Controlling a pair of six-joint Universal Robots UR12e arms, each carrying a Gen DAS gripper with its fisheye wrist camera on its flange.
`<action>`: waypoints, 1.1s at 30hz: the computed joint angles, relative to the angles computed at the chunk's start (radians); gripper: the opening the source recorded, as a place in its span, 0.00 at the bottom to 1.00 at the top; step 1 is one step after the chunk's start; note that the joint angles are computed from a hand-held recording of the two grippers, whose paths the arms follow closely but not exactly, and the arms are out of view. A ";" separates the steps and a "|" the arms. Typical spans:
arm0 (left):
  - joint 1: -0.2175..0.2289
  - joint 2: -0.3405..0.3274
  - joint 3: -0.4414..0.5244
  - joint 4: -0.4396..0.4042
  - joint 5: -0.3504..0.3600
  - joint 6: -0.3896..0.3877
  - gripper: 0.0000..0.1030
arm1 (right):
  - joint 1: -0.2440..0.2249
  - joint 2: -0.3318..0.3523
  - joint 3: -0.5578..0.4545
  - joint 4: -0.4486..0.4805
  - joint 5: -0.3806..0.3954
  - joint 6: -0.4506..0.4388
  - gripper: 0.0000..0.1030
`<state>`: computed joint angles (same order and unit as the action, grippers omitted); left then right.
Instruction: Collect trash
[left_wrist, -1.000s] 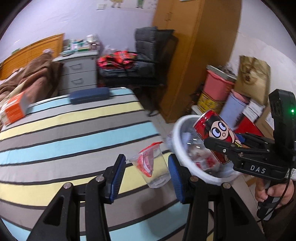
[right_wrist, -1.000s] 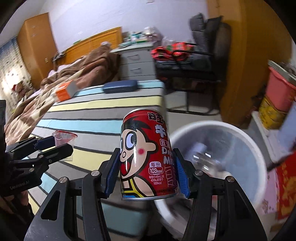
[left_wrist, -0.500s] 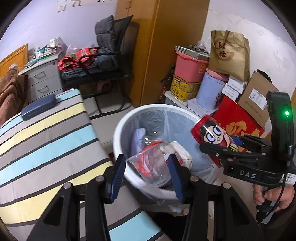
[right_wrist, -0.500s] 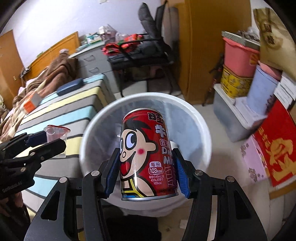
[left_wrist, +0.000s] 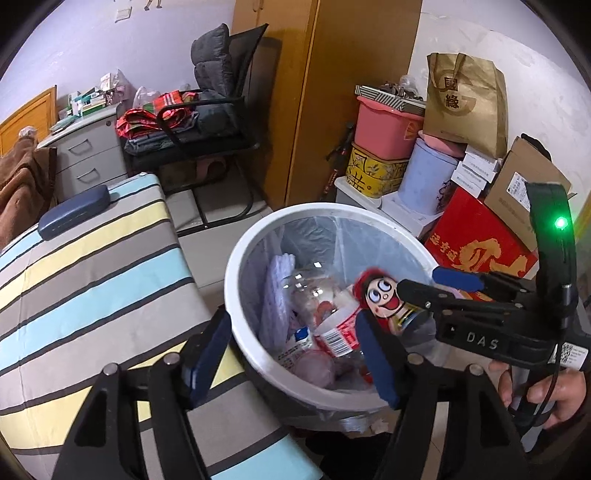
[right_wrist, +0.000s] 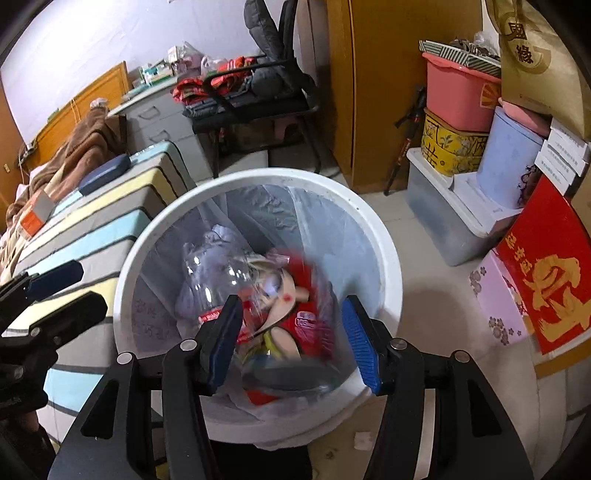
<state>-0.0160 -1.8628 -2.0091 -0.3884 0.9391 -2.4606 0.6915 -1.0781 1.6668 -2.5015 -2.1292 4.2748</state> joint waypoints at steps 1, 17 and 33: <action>0.003 0.001 -0.002 0.003 -0.001 -0.004 0.70 | 0.001 0.001 -0.001 -0.009 -0.003 -0.002 0.61; 0.083 0.056 -0.086 0.155 -0.024 -0.073 0.72 | 0.055 0.027 -0.050 -0.023 -0.106 0.008 0.62; 0.211 0.109 -0.215 0.383 -0.005 -0.169 0.72 | 0.143 0.099 -0.138 -0.060 -0.267 -0.025 0.62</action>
